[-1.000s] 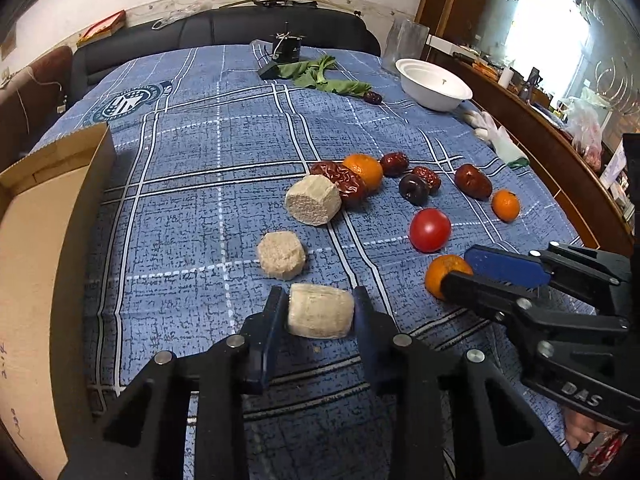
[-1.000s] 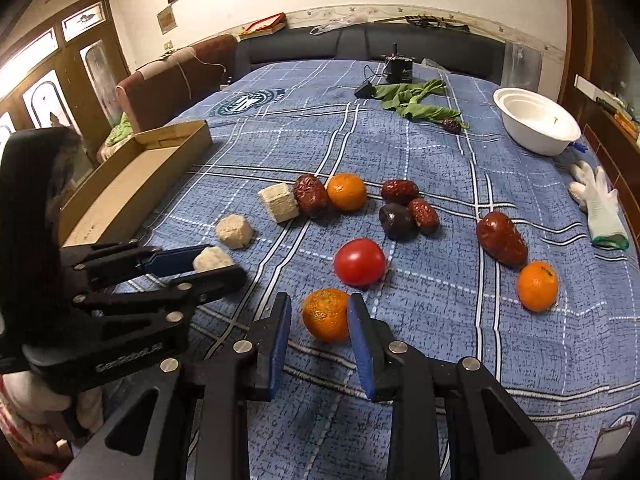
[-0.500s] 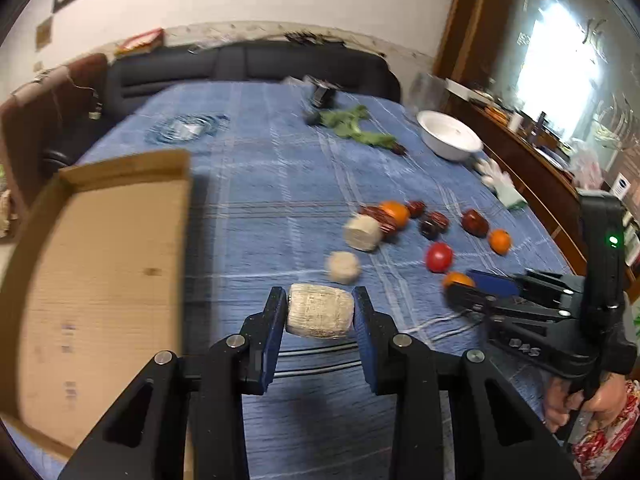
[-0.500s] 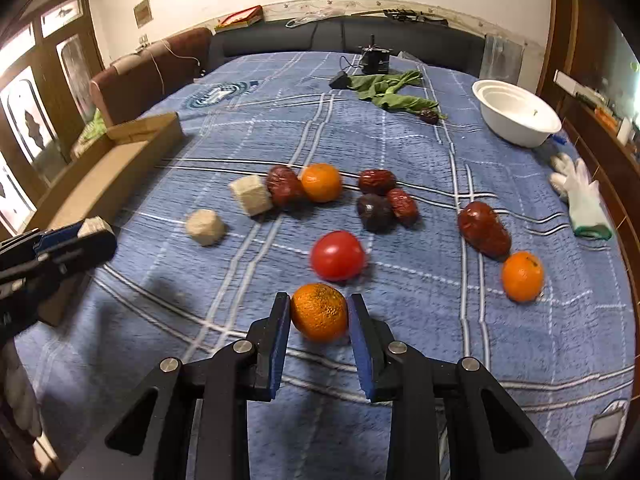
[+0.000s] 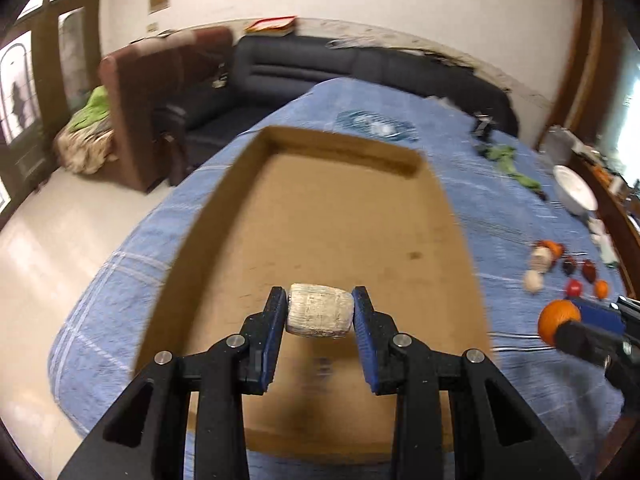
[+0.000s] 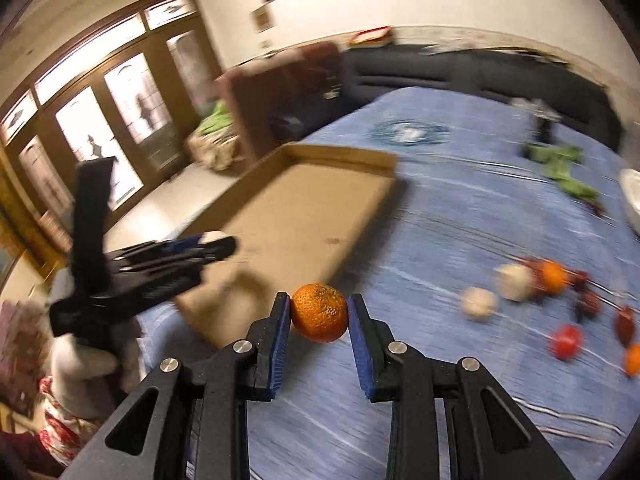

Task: Organize fruits
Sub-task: 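Carry both items to the cardboard tray and open both grippers to release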

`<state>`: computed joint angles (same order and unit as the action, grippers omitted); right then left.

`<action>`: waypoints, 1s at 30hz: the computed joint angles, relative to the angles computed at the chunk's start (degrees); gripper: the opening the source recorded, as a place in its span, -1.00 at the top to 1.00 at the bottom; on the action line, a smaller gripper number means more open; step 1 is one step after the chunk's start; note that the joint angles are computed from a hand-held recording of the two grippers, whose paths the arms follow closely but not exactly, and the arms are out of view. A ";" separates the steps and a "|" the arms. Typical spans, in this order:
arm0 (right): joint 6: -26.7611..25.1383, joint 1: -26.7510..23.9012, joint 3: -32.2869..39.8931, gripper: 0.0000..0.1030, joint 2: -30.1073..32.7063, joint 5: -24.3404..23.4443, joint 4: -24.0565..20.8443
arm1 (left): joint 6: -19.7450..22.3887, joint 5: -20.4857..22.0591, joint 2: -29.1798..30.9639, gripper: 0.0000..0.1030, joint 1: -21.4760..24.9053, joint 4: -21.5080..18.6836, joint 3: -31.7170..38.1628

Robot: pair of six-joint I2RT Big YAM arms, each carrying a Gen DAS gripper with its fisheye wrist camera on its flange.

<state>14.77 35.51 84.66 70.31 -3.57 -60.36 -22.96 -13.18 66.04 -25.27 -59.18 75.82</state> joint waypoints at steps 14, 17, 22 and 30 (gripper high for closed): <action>-3.04 8.08 4.88 0.33 12.43 4.96 -0.37 | 0.81 2.75 -1.03 0.25 4.38 0.04 -2.81; -3.71 8.91 4.91 0.33 12.11 5.35 -0.67 | 0.57 1.48 -1.75 0.15 3.87 0.05 -2.41; -4.44 10.74 4.19 0.33 9.45 8.79 0.54 | 0.37 -4.11 -3.06 0.02 1.26 -0.24 -1.16; -1.82 9.78 -1.58 0.22 1.49 12.71 2.64 | 0.56 -12.93 -3.63 -0.09 -5.42 -1.38 1.16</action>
